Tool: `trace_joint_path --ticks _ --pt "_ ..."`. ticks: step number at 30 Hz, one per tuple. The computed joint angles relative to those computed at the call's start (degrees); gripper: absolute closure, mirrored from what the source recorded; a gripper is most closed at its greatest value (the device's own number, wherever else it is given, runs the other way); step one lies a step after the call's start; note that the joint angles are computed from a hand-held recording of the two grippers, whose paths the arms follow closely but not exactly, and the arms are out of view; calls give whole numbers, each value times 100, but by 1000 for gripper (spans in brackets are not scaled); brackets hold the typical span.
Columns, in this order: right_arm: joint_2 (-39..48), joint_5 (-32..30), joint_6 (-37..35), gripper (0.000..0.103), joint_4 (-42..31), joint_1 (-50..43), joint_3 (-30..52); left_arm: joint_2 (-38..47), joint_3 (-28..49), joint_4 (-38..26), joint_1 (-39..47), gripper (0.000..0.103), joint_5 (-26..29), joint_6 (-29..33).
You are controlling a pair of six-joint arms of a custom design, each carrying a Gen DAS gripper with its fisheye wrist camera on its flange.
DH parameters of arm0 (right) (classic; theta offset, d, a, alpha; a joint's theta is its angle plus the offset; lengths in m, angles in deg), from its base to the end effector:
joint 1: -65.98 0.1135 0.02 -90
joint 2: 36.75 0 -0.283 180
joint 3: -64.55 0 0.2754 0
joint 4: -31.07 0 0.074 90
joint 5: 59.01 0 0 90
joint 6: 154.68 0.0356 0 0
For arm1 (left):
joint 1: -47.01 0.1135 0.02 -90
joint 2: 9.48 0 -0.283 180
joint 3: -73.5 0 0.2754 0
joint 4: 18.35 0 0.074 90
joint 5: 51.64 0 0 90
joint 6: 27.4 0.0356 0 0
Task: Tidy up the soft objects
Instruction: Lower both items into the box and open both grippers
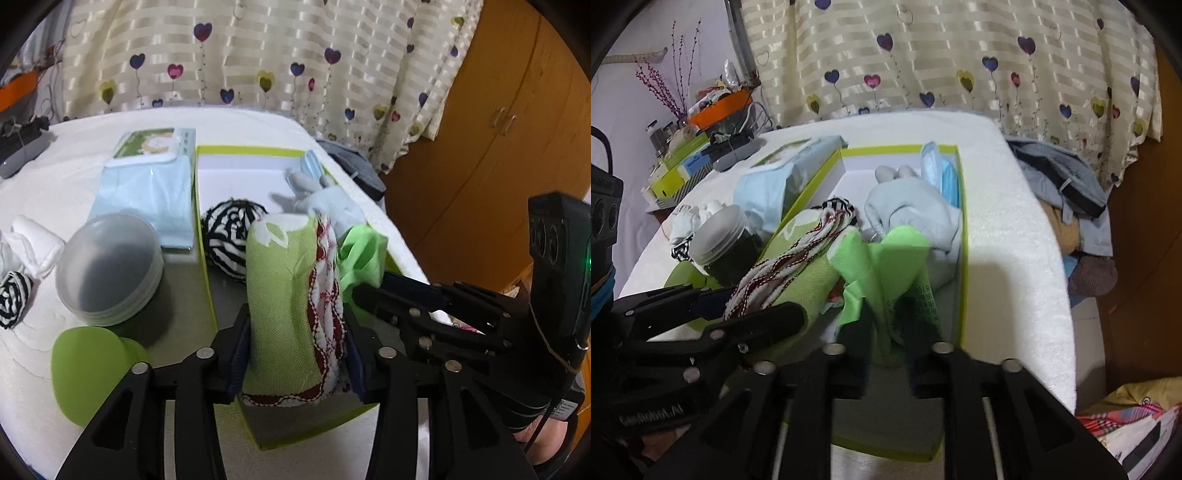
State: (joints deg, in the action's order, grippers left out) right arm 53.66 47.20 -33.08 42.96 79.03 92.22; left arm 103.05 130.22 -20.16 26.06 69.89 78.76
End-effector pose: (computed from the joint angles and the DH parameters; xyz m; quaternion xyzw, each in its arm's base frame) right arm 0.2131 0.0392 0.0678 0.1970 0.9130 0.0031 0.3573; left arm 0.3100 -0.1386 0.0590 0.3659 0.8521 -0.2719 0.2572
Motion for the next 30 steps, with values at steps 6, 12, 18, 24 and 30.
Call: trace_joint_path --ticks 6,12,18,24,30 --pt "-648 302 258 59 -291 264 -258 -421 -403 175 143 55 275 126" --pt "-1355 722 582 59 -953 689 -321 -829 -741 286 276 55 424 196" --pt "-1979 1308 1103 59 -1647 1430 -323 -1309 -1165 400 551 55 513 378" --pt "-2133 1661 1514 59 -1943 2109 -282 -1734 -1516 394 920 55 694 556" --pt "-2093 1976 1704 59 -2221 2632 -54 -1922 -1634 311 1346 55 876 726"
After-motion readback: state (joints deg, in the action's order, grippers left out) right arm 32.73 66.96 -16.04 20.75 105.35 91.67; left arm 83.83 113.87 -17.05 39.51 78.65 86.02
